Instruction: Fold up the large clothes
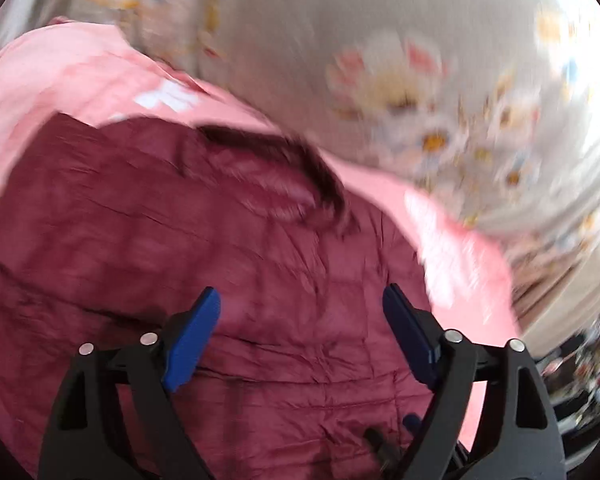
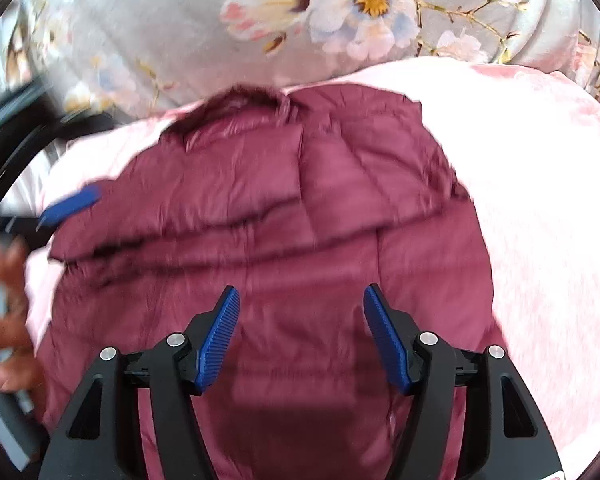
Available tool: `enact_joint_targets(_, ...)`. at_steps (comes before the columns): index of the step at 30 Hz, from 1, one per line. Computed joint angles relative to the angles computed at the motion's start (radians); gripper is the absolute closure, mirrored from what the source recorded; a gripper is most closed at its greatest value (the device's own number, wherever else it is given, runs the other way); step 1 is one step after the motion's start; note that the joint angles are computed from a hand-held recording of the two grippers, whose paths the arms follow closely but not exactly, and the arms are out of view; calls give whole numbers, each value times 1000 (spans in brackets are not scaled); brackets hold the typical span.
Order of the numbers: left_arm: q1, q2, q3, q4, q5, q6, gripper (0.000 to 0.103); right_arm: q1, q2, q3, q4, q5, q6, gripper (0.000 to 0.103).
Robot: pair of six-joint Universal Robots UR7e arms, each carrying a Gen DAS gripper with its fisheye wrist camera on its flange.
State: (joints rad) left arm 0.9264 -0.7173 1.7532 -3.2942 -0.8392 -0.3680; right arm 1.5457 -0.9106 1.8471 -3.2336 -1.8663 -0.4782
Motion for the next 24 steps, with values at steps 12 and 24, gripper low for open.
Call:
enact_joint_targets(12, 196, -315, 265, -90, -108, -374, 22, 2, 157, -351, 292, 55, 179, 35)
enact_joint_targets(24, 301, -278, 214, -60, -214, -465, 54, 19, 161, -379, 259, 118, 141, 101)
